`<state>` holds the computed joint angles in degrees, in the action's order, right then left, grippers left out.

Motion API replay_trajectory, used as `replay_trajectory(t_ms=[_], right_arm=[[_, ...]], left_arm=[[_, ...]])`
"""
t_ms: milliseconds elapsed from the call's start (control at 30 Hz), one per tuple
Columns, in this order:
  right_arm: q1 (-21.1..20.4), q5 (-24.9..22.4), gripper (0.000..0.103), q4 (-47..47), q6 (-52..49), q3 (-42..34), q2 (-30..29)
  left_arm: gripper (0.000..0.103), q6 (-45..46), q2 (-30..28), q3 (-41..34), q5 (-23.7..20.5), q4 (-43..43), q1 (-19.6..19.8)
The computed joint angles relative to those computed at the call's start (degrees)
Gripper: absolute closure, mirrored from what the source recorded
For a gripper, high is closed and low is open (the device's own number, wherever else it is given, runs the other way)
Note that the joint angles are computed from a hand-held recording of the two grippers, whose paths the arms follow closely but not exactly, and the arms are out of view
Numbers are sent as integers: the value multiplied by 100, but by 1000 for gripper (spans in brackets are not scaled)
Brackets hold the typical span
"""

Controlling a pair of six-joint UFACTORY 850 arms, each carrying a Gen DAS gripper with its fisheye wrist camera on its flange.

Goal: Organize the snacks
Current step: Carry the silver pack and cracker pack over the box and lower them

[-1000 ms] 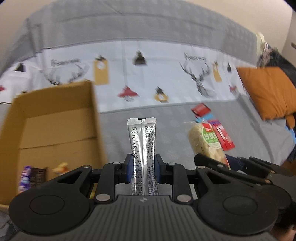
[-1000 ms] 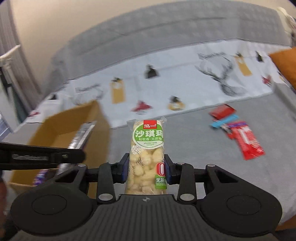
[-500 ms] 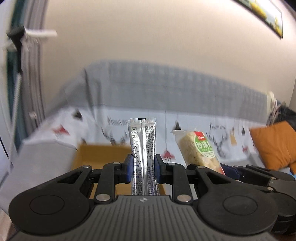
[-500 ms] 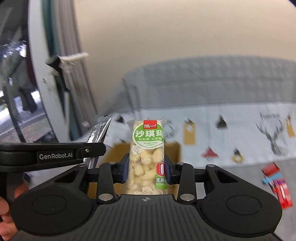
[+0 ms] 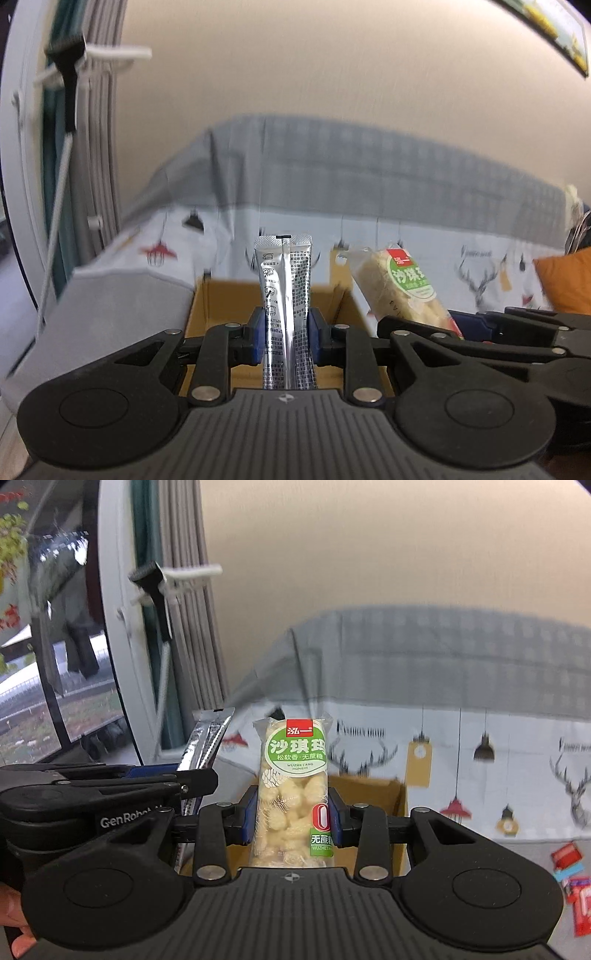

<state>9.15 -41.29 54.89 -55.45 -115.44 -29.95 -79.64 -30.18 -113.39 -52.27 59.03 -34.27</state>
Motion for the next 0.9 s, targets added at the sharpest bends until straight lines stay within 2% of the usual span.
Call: replay_trajectory(t_ms=[100,333,633,900], right_arm=[[76,6,64,-347,260,-59,-205],[197,-107,64,-1226,1063,-473,-816],[353,-472,64,-2130,2048,-1234,-1714],[454,-554,64,-2395,2104,-1039,-1772]], left_arm=[[77,106,-27,257,308,-394,219],[77,277,-232,587,727,-1067,622],[77,880,-715,479,993,-1960,942],[77,955,-854,567,1127,-2171,1012]])
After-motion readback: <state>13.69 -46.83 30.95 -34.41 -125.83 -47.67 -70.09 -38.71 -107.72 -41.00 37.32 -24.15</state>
